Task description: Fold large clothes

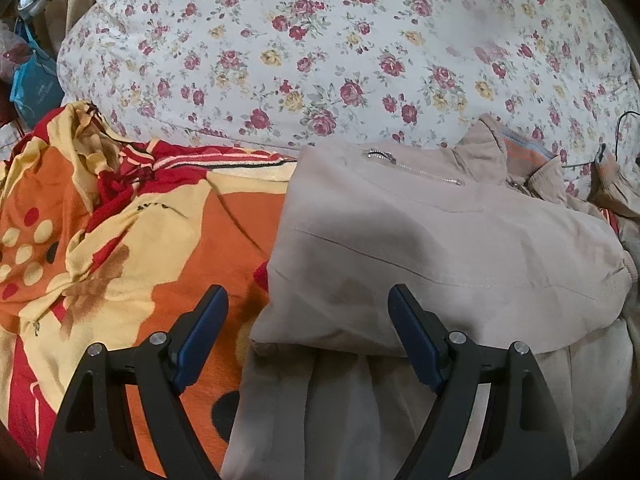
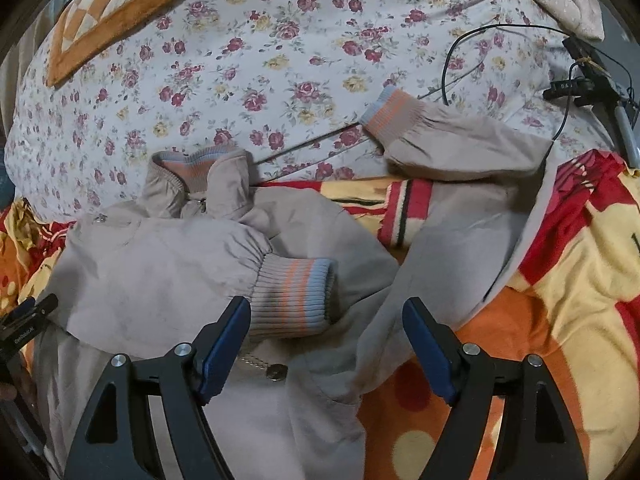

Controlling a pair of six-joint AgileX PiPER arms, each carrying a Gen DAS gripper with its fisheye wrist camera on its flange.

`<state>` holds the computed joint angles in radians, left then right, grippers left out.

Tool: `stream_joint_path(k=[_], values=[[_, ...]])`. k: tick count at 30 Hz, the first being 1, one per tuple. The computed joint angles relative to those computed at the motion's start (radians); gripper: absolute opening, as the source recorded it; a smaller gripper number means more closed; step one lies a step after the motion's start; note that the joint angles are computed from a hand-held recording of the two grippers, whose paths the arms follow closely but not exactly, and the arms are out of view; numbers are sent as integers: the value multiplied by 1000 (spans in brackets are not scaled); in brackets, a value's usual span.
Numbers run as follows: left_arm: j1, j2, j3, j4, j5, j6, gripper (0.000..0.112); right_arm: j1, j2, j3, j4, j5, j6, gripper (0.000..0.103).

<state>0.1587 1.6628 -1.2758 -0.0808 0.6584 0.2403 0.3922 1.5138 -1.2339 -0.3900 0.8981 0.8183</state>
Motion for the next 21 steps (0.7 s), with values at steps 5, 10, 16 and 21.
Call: stream_joint_path(k=[5, 10, 16, 21], values=[[-1, -9, 8, 5, -16, 0, 82, 15, 8, -12, -12, 8, 3, 80], [-4, -7, 10, 14, -18, -7, 82, 5, 6, -13, -9, 9, -4, 81], [-3, -7, 10, 10, -14, -1, 82, 2, 7, -11, -2, 10, -9, 81], [37, 17, -32, -143, 76, 130, 82, -15, -3, -14, -24, 15, -23, 81]])
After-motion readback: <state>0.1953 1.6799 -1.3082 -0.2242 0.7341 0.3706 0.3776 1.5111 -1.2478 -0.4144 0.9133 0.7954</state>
